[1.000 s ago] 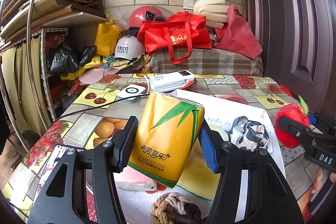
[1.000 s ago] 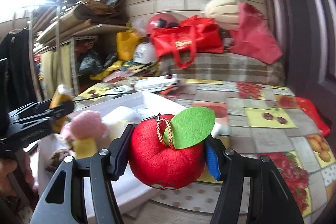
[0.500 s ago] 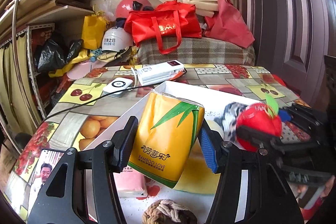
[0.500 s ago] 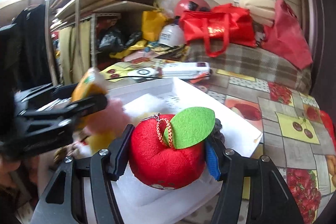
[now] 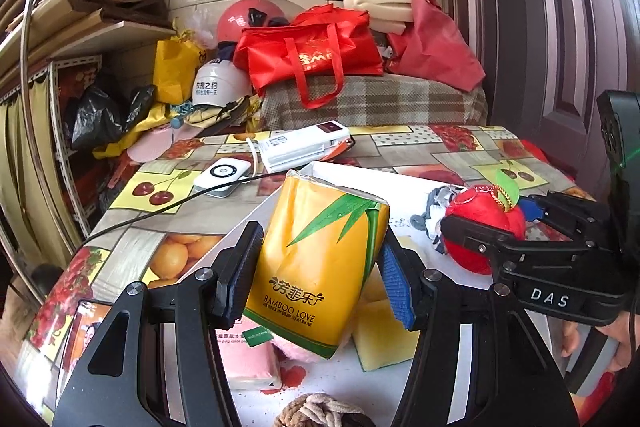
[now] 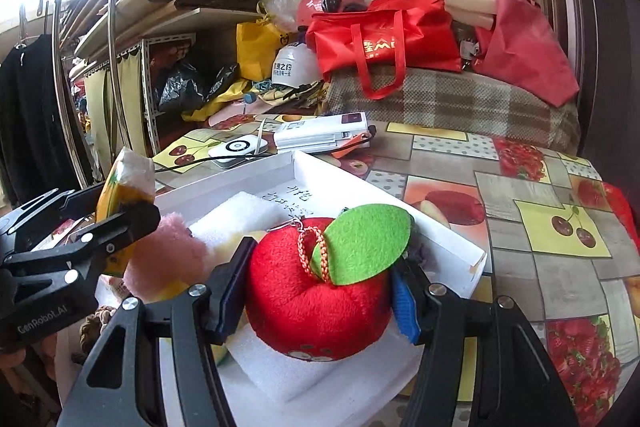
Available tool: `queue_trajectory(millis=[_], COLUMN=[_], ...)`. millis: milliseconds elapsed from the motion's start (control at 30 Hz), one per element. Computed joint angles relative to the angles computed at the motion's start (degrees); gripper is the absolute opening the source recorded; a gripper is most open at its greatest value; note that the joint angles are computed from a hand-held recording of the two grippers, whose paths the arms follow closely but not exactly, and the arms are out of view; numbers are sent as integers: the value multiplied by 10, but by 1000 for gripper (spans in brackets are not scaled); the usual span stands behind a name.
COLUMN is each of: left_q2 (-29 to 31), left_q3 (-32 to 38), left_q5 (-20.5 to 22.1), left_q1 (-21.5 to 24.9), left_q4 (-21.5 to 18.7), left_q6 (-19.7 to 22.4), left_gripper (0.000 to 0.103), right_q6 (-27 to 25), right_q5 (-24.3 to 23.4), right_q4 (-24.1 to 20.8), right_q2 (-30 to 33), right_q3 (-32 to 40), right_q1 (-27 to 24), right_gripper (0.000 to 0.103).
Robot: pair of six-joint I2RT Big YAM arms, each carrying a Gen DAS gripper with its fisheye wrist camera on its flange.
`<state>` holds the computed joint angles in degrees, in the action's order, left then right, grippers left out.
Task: Organize soft objects
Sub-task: 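Carry the tissue pack over the white box with the left gripper while the right carries the apple over, then drop the tissue pack into the box with the left gripper while the right drops the apple in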
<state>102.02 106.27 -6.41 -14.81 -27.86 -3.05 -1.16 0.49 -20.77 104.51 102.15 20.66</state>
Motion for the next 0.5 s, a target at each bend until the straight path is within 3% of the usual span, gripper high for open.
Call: queue_trajectory(millis=[233,300,333,400,467,500], left_q2=[7,9,8,4,-2,-8], left_q3=[12,16,15,8,-3,-14], left_q5=[5,0,-4,-10,-19,-23], left_q1=[4,4,4,4,2,0], left_q4=[-16,-19,-18,-9,5,19], left_q6=[-11,-15,-18,-21,-20,-16], left_gripper=[62,74,85,91,102,103], right_q6=[-9,-17,-18,-21,-21,-21], right_q5=[12,17,19,21,18,15], right_q4=[4,8,9,9,10,12], right_q2=[0,-1,-1,-1,-1,-2], right_q3=[-1,-4,-4,-4,-4,-5], right_q1=[4,6,6,7,7,6], right_gripper=[64,65,65,68,84,84])
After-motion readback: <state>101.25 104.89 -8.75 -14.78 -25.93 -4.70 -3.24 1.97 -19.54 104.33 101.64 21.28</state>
